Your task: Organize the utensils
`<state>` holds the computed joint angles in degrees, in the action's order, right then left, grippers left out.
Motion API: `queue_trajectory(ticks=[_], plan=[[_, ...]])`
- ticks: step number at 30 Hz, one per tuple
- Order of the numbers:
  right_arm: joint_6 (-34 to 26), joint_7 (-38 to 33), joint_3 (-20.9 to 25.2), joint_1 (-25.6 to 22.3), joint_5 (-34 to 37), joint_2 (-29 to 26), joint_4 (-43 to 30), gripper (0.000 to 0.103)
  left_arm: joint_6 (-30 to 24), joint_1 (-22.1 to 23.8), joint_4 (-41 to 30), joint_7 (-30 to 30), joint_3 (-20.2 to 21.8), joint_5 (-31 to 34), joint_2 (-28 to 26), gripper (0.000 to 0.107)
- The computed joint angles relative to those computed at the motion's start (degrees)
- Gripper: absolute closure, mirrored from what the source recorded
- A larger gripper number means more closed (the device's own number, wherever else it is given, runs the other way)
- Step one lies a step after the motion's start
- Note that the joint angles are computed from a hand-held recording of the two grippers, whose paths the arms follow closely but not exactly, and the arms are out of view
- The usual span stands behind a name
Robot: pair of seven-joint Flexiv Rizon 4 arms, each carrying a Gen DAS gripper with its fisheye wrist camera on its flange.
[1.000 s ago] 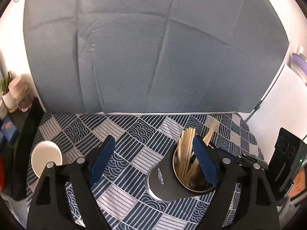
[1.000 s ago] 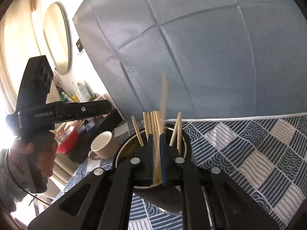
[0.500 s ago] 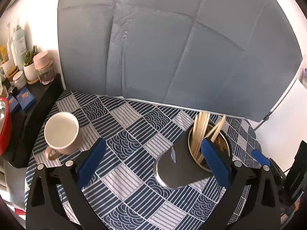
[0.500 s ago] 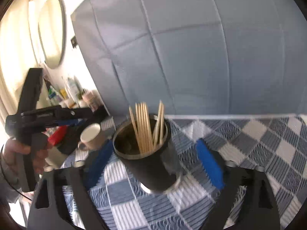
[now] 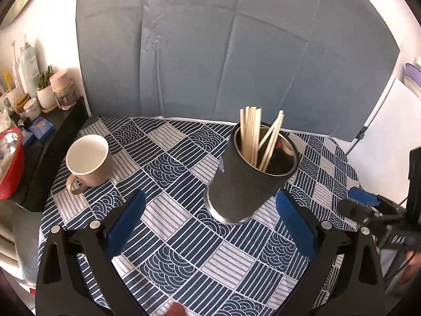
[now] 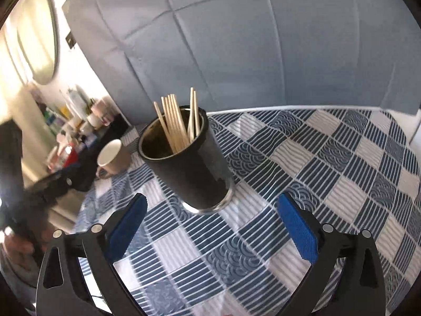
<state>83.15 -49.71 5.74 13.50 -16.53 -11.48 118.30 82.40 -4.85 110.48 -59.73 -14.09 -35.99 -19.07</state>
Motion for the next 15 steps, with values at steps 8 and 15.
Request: queue_trajectory(ticks=[8,15], plan=[[-4.6,15.0,-3.8,1.4,-20.9,7.3,3.7,0.008,0.7,-3.7,1.6,-8.7,5.7,7.8,4.5,0.010],[-7.9,18.3,0.5,-1.5,-24.3,9.8,5.0,0.008,0.3,-5.6,4.0,-14.5,8.1,14.6,7.6,0.010]])
